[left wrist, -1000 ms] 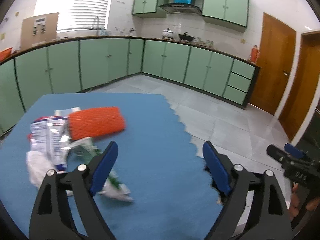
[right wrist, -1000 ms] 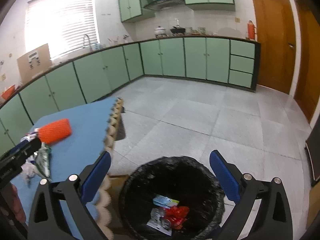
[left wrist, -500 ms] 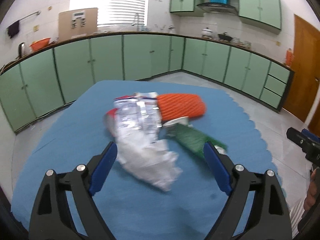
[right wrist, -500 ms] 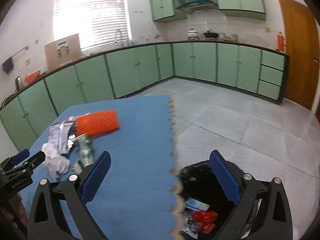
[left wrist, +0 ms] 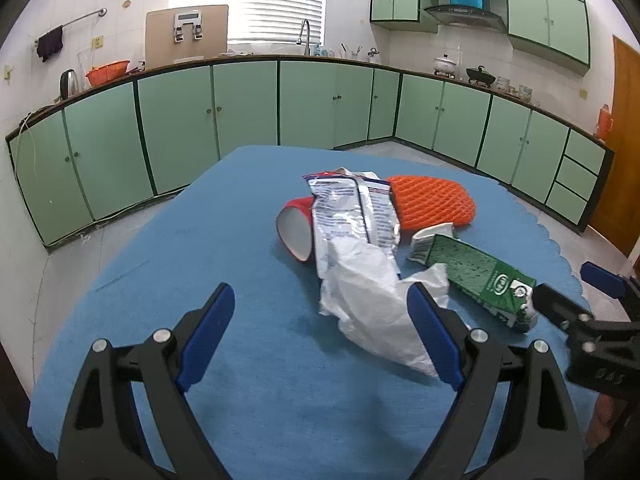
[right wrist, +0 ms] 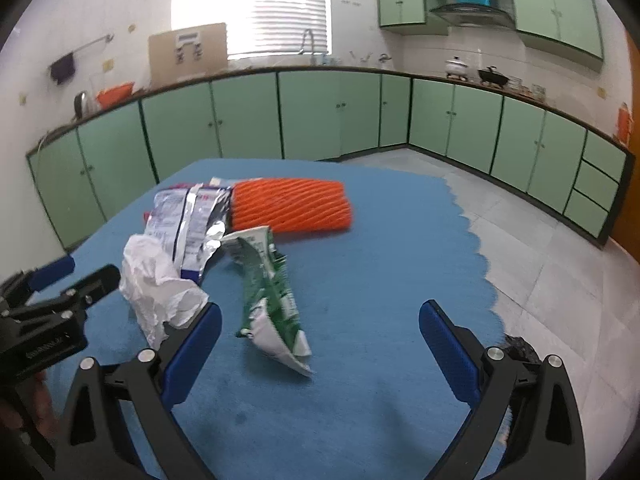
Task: Collect trash
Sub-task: 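Move both tools back over the remaining trash on the blue mat, then grasp the green snack bag with the right gripper while the left gripper grasps the white plastic bag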
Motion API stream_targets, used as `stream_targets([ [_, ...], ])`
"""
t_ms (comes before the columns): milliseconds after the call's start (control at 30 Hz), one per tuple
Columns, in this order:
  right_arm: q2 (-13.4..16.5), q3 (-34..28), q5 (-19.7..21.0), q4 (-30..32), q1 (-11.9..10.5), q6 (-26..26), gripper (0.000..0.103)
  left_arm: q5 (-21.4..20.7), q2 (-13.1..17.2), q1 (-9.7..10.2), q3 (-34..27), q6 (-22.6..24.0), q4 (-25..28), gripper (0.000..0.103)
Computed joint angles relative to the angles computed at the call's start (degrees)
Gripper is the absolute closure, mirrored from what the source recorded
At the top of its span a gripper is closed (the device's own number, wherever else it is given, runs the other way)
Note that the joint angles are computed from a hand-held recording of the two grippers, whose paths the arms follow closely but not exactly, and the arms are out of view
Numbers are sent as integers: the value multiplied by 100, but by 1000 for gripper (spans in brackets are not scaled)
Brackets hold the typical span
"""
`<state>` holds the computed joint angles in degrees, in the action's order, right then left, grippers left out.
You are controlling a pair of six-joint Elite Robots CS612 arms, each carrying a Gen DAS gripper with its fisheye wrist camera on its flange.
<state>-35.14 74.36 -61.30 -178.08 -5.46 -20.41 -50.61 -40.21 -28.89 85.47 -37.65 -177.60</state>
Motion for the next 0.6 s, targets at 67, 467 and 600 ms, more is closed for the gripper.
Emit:
stream_targets([
  [67, 26, -60, -45, 151, 45, -94, 6, -10, -8, 8, 20, -2, -26, 18],
  [467, 201, -520, -276, 1118, 179, -433, 20, -118, 15, 88, 17, -99, 17, 18],
  [600, 223, -599, -321, 1367, 191, -486, 32, -179, 41, 111, -25, -105, 58, 18],
])
